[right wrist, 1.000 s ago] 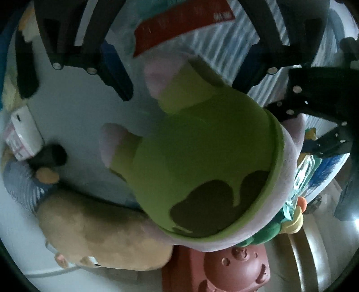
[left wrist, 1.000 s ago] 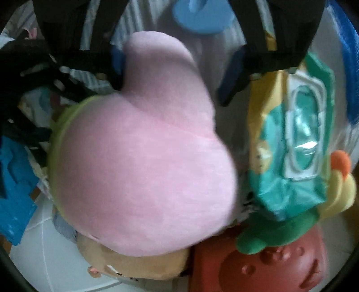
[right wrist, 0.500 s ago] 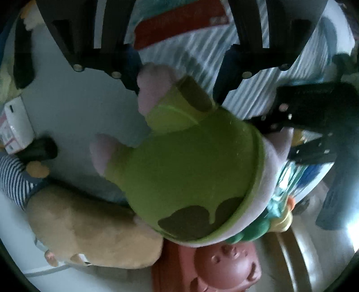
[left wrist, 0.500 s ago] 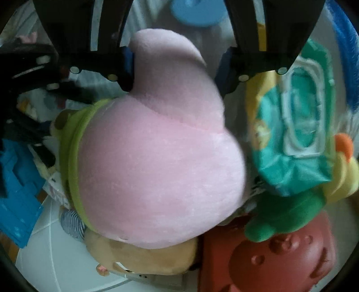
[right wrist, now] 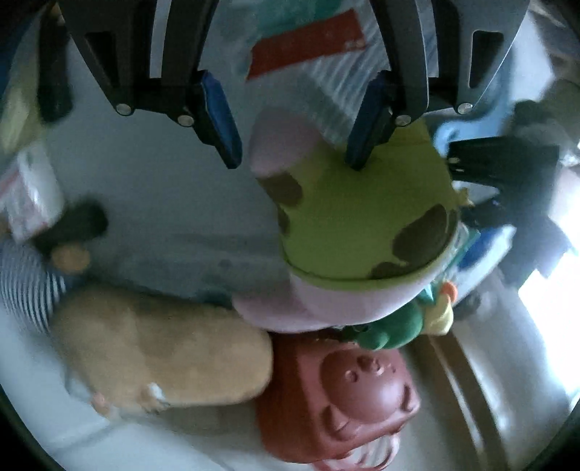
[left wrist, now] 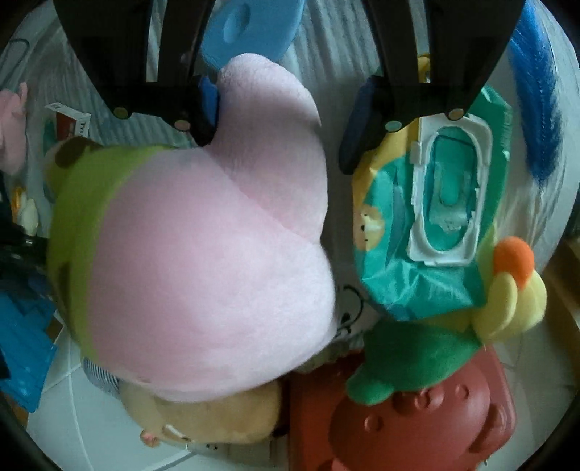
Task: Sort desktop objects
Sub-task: 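Close the right gripper on the pink Patrick star plush's green shorts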
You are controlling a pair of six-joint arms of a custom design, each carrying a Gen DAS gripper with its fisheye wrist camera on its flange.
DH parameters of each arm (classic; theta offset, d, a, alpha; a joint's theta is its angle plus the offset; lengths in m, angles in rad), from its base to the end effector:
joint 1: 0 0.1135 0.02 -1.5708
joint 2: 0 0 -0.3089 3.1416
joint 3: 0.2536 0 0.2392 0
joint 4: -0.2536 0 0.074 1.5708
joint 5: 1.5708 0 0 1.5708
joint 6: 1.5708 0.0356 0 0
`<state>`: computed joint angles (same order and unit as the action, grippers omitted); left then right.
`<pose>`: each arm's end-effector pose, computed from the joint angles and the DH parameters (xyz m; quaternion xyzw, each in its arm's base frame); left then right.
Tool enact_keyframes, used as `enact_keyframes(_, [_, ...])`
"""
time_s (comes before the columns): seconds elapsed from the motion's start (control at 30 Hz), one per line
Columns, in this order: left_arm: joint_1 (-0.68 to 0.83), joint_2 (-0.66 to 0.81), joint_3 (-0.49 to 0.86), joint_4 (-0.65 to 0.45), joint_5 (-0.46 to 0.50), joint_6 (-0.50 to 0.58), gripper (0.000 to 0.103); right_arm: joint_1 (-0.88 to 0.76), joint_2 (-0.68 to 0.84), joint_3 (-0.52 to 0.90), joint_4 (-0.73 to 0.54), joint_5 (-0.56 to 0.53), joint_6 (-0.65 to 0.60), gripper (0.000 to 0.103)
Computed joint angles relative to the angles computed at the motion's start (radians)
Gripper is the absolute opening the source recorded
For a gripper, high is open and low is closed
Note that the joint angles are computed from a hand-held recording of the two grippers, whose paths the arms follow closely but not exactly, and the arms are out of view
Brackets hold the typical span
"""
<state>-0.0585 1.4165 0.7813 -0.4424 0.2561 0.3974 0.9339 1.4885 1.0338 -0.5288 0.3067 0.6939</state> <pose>0.2449 -0.0234 0.2341 0.2477 0.9299 -0.0812 0.2595 0.1804 0.2258 0.2837 -0.0693 0.9445 0.1075 0.3027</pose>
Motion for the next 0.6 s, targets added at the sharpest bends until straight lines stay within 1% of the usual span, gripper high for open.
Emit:
enact_keyframes(0.03, [-0.005,0.008,0.005,0.004,-0.006,-0.009,0.057,0.001,0.017,0.006,0.011,0.014,-0.021,0.074])
enact_keyframes(0.07, [-0.012,0.017,0.010,0.008,-0.012,-0.017,0.057,0.001,0.032,0.010,0.024,0.024,-0.042,0.079])
enact_keyframes(0.1, [-0.025,0.028,0.014,0.012,-0.021,-0.025,0.057,-0.024,0.027,-0.009,0.056,-0.007,-0.050,0.079])
enact_keyframes(0.13, [-0.038,0.039,0.018,0.016,-0.030,-0.031,0.057,-0.060,0.025,-0.033,0.097,-0.065,-0.066,0.079])
enact_keyframes(0.2, [-0.056,0.053,0.018,0.034,-0.045,-0.037,0.057,-0.084,0.027,-0.059,0.141,-0.105,-0.093,0.079])
enact_keyframes(0.23, [-0.051,0.059,0.021,0.031,-0.036,-0.044,0.057,-0.089,0.023,-0.062,0.146,-0.123,-0.110,0.078])
enact_keyframes(0.27, [-0.047,0.064,0.025,0.029,-0.027,-0.051,0.057,-0.088,0.010,-0.072,0.162,-0.146,-0.125,0.063])
enact_keyframes(0.3, [-0.046,0.059,0.024,0.028,-0.025,-0.054,0.053,-0.087,-0.002,-0.083,0.177,-0.170,-0.139,0.053])
enact_keyframes(0.33, [-0.045,0.055,0.023,0.028,-0.023,-0.058,0.044,-0.085,-0.012,-0.092,0.190,-0.192,-0.152,0.051])
enact_keyframes(0.43, [-0.059,0.030,0.023,0.031,-0.042,-0.083,0.040,-0.043,0.038,-0.080,0.181,-0.185,-0.141,0.049])
enact_keyframes(0.47, [-0.066,0.022,0.023,0.036,-0.053,-0.090,0.039,-0.018,0.040,-0.072,0.174,-0.142,-0.126,0.049])
enact_keyframes(0.53, [-0.065,0.058,0.026,0.089,-0.058,-0.083,0.039,0.031,0.047,-0.054,0.157,-0.058,-0.096,0.047])
enact_keyframes(0.6, [-0.068,0.005,0.032,0.071,-0.067,-0.088,0.039,0.077,0.035,-0.036,0.137,0.007,-0.079,0.045])
